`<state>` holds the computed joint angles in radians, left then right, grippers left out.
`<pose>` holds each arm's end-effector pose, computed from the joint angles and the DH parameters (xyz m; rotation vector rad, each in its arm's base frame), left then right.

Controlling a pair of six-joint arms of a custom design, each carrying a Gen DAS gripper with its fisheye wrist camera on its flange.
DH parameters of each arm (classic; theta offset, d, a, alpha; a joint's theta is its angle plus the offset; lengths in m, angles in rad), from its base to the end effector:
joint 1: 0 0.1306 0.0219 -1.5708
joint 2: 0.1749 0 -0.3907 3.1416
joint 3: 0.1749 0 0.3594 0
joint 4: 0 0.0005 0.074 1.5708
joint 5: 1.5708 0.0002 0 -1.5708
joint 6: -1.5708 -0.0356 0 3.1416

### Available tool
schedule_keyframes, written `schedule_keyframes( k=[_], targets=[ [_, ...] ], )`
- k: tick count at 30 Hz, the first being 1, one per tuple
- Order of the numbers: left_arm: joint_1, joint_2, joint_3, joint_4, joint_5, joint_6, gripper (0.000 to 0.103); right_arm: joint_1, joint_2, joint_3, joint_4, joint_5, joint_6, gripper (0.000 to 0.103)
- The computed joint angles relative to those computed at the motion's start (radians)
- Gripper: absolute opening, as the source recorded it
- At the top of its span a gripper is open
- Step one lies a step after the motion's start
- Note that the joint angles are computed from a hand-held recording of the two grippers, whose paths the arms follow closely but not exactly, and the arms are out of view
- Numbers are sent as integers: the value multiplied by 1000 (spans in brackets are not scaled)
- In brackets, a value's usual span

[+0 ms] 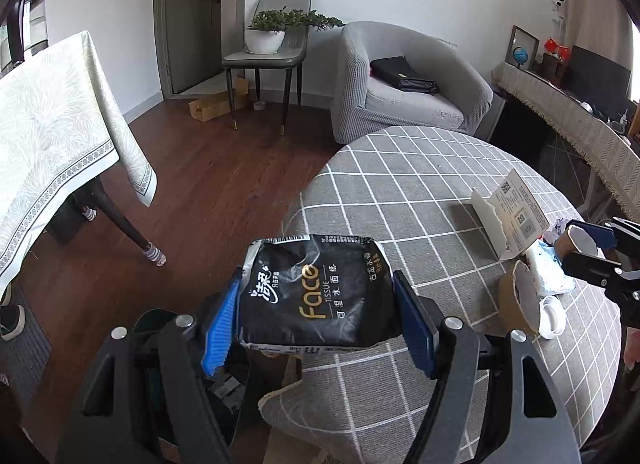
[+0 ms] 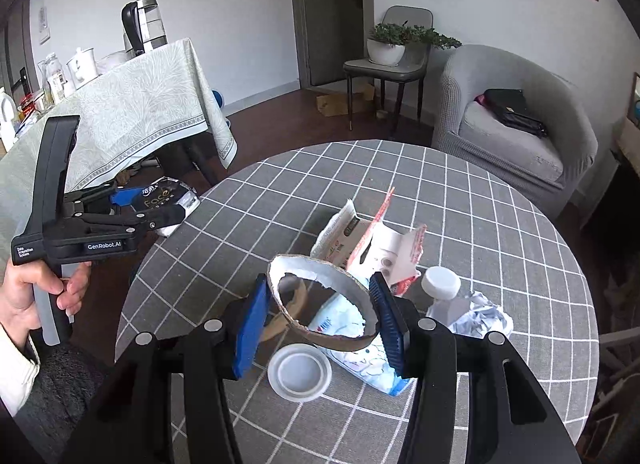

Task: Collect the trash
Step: 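Grasp the brown tape core ring by its rim with the right tool, then carry the black pack over the bin and open the left tool while the right tool carries the ring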

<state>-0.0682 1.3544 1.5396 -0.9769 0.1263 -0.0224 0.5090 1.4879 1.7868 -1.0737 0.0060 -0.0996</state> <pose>0.4343 -0.0347 0.5092 0.1681 2.3550 -0.1714 0.4190 0.2330 0.5487 -0.4777 2.3157 0.2911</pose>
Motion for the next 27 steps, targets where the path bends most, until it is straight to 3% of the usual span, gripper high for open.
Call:
schedule_keyframes(
  k=[27],
  targets=[
    [287,53,-71,-32,12,-198,73,165,338,431,-71,-50,-19,52]
  ],
)
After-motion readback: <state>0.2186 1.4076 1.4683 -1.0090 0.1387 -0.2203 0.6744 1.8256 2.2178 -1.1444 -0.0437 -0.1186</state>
